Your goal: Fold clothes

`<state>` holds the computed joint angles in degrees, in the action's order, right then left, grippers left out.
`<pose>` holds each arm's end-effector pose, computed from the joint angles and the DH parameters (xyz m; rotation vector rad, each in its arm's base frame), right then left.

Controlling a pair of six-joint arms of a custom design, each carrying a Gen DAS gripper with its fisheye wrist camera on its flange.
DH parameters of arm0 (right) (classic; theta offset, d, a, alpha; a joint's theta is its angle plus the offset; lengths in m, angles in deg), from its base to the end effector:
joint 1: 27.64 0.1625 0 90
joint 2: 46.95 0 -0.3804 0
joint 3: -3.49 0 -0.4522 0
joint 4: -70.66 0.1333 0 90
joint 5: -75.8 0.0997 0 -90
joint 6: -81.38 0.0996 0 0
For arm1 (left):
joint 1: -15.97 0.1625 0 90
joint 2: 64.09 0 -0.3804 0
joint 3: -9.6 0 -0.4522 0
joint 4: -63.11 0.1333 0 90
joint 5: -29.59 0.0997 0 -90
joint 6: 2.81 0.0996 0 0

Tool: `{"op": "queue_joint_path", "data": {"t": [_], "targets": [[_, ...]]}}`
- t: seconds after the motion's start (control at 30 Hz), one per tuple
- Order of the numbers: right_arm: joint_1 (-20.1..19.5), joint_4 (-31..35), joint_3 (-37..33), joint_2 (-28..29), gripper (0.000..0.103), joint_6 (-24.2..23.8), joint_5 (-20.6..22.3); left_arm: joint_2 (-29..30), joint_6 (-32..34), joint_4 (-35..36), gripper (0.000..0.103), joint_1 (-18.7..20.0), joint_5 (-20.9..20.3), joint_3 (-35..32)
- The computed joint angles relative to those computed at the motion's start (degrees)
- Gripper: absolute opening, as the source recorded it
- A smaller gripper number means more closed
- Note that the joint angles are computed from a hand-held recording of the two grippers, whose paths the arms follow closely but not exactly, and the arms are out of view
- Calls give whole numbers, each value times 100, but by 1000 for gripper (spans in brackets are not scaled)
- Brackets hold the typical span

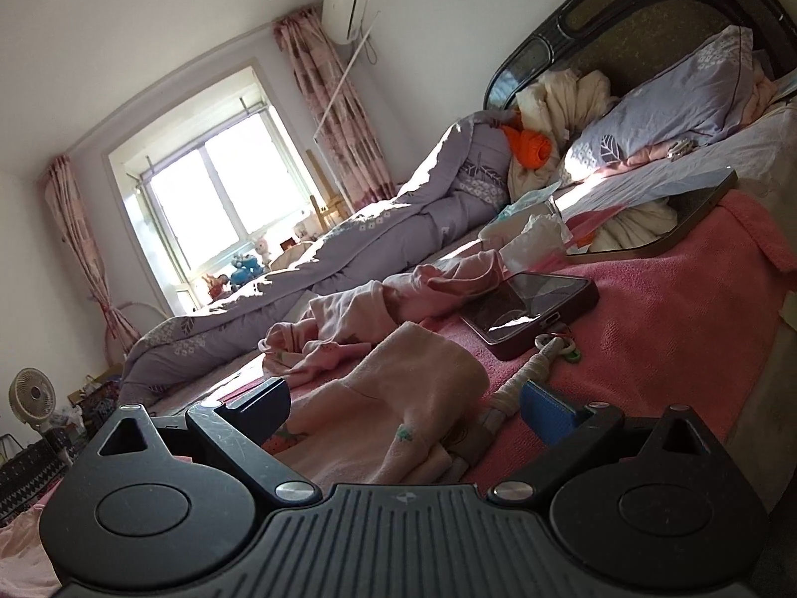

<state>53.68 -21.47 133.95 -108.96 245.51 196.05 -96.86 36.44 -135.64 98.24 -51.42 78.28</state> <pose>0.0122 -0.4707 0.0211 -0.4881 -1.4272 2.0044 0.0386 -0.8222 0.1694 0.7657 2.0845 -1.5269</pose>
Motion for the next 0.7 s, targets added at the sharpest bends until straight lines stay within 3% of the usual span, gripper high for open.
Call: {"op": "queue_joint_path", "data": {"t": [0.2,0.27,0.3,0.33,0.47,0.53,0.63,0.7], "targets": [[214,245,-335,155,101,-332,207,907,-840,1411,97,89,925,-1935],[277,353,-451,203,101,-425,281,1131,-637,1371,92,58,1107,-2173],[314,378,-507,232,101,-484,341,1170,-250,991,84,49,992,-2056],[349,381,-551,252,102,-548,405,1186,221,533,82,41,746,-1874],[449,397,-686,298,102,-752,610,1064,2116,-395,84,140,-953,-1080],[488,411,-746,320,102,-815,699,997,2790,-425,89,116,-1227,-805],[529,433,-812,358,102,-862,788,1304,3003,-984,89,-10,-727,-1040],[549,432,-835,376,103,-930,822,1685,2341,-1407,93,-130,205,-1684]]}}
